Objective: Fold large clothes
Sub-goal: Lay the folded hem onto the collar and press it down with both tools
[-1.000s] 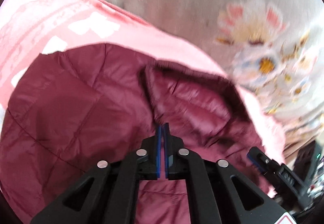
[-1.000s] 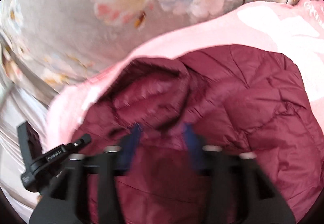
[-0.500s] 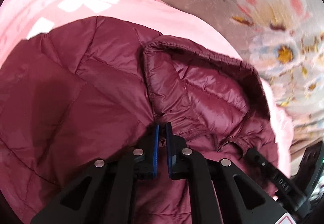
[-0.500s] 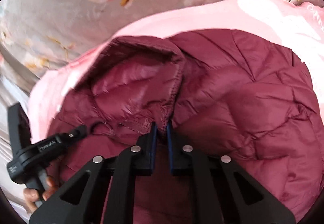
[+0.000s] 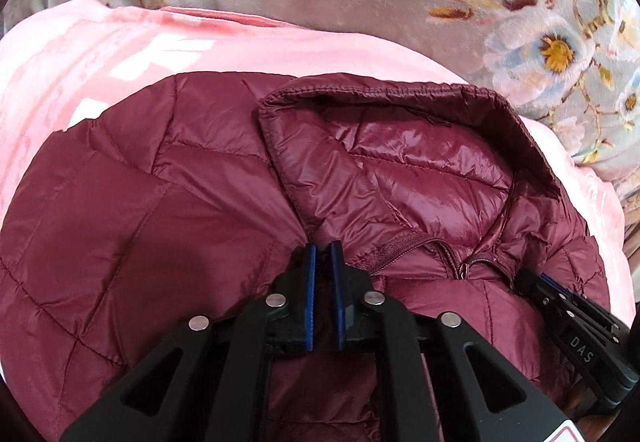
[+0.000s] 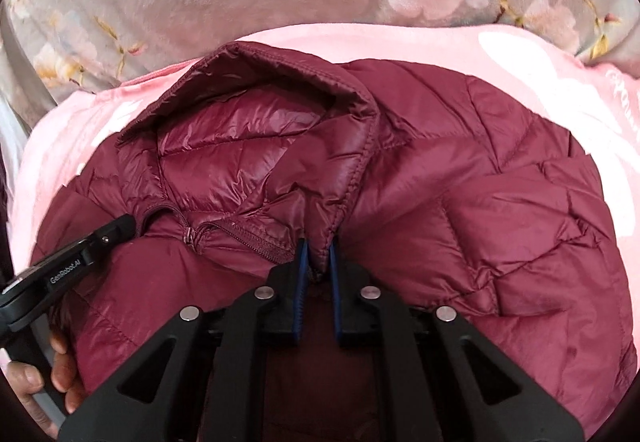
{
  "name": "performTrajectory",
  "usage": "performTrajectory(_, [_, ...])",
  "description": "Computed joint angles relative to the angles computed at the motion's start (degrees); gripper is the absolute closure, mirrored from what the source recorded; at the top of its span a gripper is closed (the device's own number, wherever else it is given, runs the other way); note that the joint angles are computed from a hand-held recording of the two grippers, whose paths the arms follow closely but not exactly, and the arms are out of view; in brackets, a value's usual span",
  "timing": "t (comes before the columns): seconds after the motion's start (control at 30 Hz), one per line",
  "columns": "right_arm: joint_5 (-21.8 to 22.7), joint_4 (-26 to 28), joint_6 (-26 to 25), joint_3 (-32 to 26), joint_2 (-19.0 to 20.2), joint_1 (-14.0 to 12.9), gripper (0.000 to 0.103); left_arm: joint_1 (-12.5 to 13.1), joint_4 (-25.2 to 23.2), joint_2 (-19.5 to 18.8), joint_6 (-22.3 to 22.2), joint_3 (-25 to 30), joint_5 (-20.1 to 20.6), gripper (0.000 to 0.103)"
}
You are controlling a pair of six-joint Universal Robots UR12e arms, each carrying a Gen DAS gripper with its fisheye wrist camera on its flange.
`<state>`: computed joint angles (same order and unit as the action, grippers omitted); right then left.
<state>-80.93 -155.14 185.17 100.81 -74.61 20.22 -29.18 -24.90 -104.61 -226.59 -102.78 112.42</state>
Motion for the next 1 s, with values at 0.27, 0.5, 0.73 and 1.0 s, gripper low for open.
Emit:
performTrajectory(0.27, [2.7, -3.1, 4.7, 1.0, -3.7, -2.4, 0.077, 1.9, 1.0, 4.6, -3.4, -2.1, -6.0, 0.091])
performTrajectory(0.5, [12.9, -6.6, 18.1, -8.7, 3.1, -4.0, 0.074, 5.8, 2.0, 3.2, -7.7, 3.4, -9.0, 0.09])
performTrajectory(0.73, [8.0, 2.3, 10.0, -13.0, 6.7, -1.5, 0.074, 8.5, -1.9, -0.3, -8.4, 6.1, -18.1, 0.091])
performTrajectory(1.0, [0.6, 3.1, 2.3, -10.4, 6.0, -0.4, 0.077, 5.9, -6.5, -1.8, -3.3, 6.2, -11.5, 0.091])
